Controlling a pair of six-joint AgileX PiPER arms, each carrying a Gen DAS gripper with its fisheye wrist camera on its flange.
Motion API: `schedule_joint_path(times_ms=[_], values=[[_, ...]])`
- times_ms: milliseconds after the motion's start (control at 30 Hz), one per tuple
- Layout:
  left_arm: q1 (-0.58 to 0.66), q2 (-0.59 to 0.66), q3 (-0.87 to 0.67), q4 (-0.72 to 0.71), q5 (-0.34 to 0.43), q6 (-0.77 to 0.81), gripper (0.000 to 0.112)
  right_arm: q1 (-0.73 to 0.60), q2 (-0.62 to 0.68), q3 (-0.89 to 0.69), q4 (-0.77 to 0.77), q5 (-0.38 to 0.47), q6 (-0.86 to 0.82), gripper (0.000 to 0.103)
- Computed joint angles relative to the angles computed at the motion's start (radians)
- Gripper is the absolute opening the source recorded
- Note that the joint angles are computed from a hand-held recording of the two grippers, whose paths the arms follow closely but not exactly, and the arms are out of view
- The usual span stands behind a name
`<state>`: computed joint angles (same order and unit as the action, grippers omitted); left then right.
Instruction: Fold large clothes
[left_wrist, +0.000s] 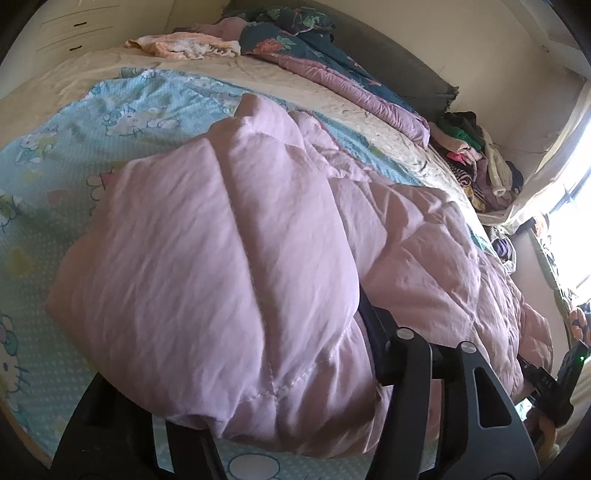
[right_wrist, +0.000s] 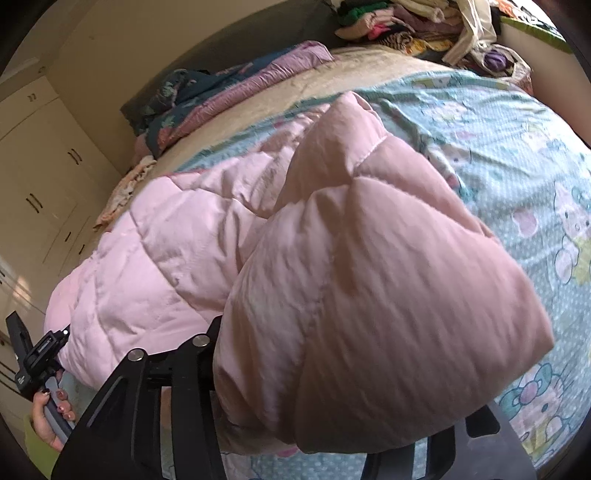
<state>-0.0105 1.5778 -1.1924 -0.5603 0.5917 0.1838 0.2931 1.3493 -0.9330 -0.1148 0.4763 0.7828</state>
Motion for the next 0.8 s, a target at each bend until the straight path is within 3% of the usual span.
schedule_joint_path(times_ms=[200,267,433,600,800], values=[[0.009,-0.004,0.018,-0.028,0.000,0.017,0.057,-0.027,-0.016,0.052,0.090,-0.036,-0.057,0.061],[0.015,-0.012,0.020,-0.026,0.011,0.015,0.060,-0.028,-0.035,0.064,0.096,-0.026,-0.049,0.077],[0.018,-0.051,0.043,0.006,0.030,-0.008,0.080,-0.006,-0.086,0.089,-0.003,0.017,0.077,0.097],[0.020,-0.119,0.085,0.051,0.035,-0.042,0.089,0.031,-0.153,0.110,-0.086,0.067,0.161,0.099],[0.028,-0.214,0.121,0.081,0.062,-0.049,0.094,0.173,-0.255,0.125,-0.332,0.199,0.401,0.099]])
